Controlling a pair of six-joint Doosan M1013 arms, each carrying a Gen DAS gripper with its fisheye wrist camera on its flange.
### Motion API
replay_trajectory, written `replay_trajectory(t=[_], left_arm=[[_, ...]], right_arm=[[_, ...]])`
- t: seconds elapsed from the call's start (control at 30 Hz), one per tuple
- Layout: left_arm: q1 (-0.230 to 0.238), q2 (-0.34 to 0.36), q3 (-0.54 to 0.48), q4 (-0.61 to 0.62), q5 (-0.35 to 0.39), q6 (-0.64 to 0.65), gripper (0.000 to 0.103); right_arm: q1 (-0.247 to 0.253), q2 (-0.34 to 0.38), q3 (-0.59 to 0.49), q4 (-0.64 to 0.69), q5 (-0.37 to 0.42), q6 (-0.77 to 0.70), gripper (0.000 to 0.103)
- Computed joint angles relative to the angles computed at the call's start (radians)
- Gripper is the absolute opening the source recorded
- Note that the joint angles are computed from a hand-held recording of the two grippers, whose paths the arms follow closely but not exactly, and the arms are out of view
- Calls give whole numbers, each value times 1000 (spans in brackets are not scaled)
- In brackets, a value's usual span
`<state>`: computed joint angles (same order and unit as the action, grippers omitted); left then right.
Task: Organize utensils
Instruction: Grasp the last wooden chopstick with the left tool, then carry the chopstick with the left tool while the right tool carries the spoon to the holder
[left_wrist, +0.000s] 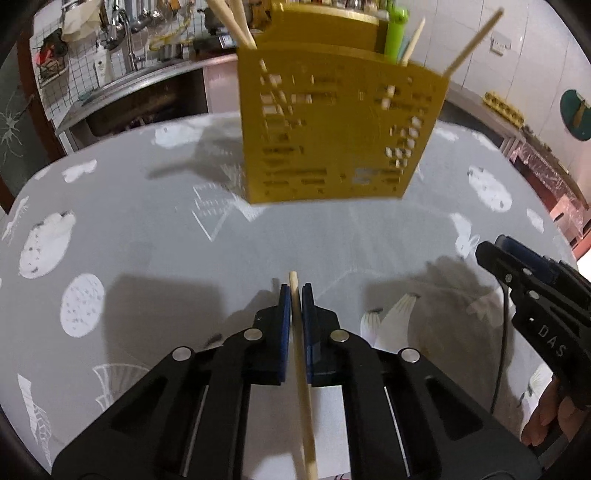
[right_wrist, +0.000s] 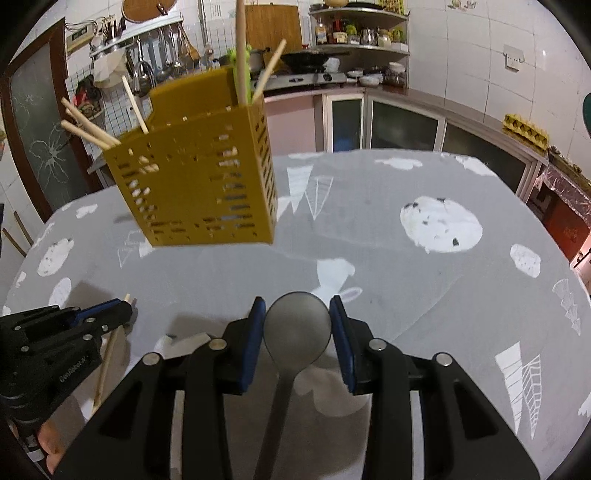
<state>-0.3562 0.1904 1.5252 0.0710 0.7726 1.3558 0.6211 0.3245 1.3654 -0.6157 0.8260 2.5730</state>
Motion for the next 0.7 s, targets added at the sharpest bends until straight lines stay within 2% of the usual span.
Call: replay_trajectory(t=[0.43,0.7], left_arm=[[27,-94,42,67,-244,-73,4],[36,-120,54,135,-336,-123,4]], right_arm=[[37,-11,-14,-216,-44,71,36],[44,-16,-8,-345,-84,162,36]])
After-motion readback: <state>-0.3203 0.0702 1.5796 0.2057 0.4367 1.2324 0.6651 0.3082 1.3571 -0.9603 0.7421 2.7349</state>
